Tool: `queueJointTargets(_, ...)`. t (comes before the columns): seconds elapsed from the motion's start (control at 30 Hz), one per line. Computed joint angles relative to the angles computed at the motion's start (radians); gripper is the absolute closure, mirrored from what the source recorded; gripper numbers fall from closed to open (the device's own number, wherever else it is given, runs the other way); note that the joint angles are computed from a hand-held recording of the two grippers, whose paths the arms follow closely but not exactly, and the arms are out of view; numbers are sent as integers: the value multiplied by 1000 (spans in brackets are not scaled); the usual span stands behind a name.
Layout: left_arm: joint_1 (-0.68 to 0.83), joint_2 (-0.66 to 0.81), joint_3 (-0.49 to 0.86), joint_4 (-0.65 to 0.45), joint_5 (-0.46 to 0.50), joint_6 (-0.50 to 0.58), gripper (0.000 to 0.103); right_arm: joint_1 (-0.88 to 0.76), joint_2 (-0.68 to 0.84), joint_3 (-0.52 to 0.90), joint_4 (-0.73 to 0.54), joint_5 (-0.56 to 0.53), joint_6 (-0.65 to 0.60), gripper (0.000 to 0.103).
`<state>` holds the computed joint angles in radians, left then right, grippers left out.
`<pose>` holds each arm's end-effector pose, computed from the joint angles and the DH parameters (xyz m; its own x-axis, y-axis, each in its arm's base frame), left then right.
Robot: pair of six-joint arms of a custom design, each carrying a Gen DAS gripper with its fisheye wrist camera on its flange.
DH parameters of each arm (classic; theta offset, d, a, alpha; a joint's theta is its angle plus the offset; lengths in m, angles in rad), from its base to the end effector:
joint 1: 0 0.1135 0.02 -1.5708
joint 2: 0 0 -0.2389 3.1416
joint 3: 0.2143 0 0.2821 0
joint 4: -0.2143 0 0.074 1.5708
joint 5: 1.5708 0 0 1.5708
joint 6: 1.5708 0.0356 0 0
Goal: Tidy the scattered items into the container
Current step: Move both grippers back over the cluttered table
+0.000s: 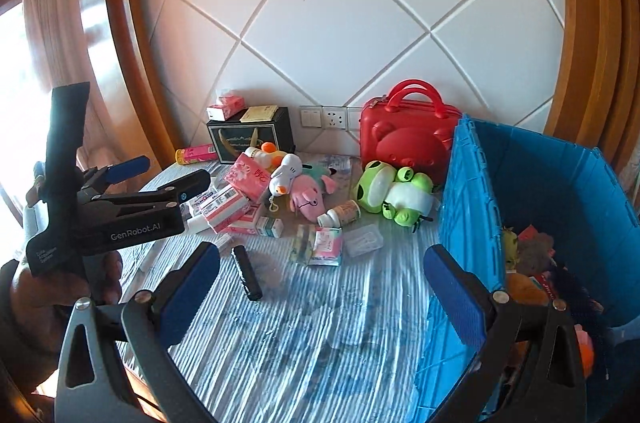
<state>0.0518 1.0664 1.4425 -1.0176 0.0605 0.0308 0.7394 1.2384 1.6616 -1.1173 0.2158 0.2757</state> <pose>0.2265 0.0096 0.4141 -0.5974 -0.0002 -0.8019 0.0151 0.9998 -0.0115 0.1916 0.1644 0.4376 -0.6009 -0.1881 -0.7769 -0.3877 0.9185 0.0774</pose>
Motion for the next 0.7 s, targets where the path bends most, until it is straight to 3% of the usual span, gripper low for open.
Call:
queueJointTargets(0.5,521,41,-13,-67,359,341,1,261,226,117,25,152,193,0)
queueJointTargets(0.7,636,62,-23,-50,425,419,0,325,302,171,16,193,252,0)
